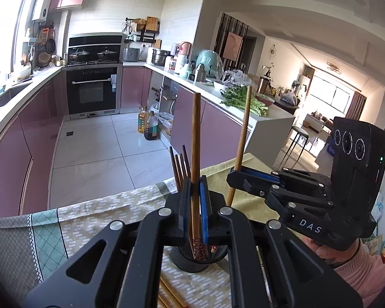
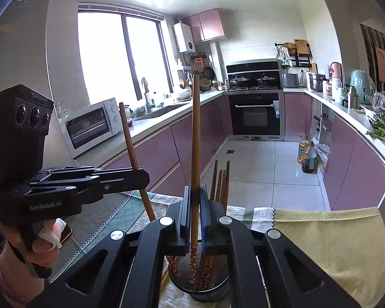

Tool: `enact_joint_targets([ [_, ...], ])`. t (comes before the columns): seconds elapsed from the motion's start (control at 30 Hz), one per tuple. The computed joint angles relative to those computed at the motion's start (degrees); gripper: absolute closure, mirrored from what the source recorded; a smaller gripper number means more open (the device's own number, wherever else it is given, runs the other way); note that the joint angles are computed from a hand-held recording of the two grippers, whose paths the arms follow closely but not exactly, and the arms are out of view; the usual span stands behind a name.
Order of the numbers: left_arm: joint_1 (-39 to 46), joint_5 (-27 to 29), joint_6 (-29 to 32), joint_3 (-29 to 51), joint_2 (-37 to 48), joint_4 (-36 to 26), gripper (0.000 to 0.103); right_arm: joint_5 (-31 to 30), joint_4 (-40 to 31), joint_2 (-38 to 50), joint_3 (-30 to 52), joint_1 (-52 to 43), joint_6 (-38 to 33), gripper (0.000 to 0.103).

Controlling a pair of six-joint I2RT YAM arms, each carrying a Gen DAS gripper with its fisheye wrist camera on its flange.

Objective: Organize utensils
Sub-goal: 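Release the chopstick into the mesh cup with the right tool while the left tool releases too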

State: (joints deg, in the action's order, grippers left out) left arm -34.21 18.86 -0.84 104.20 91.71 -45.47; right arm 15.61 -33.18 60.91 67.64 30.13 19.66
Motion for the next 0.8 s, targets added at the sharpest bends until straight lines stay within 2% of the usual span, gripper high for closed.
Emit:
enact_joint_targets([
  [0.8,-0.62,-1.22,3.99,0.6,7.55,-3.06,0.096,-4.07,-1.35,4.06,-3.25,-2.46,3.39,0.098],
])
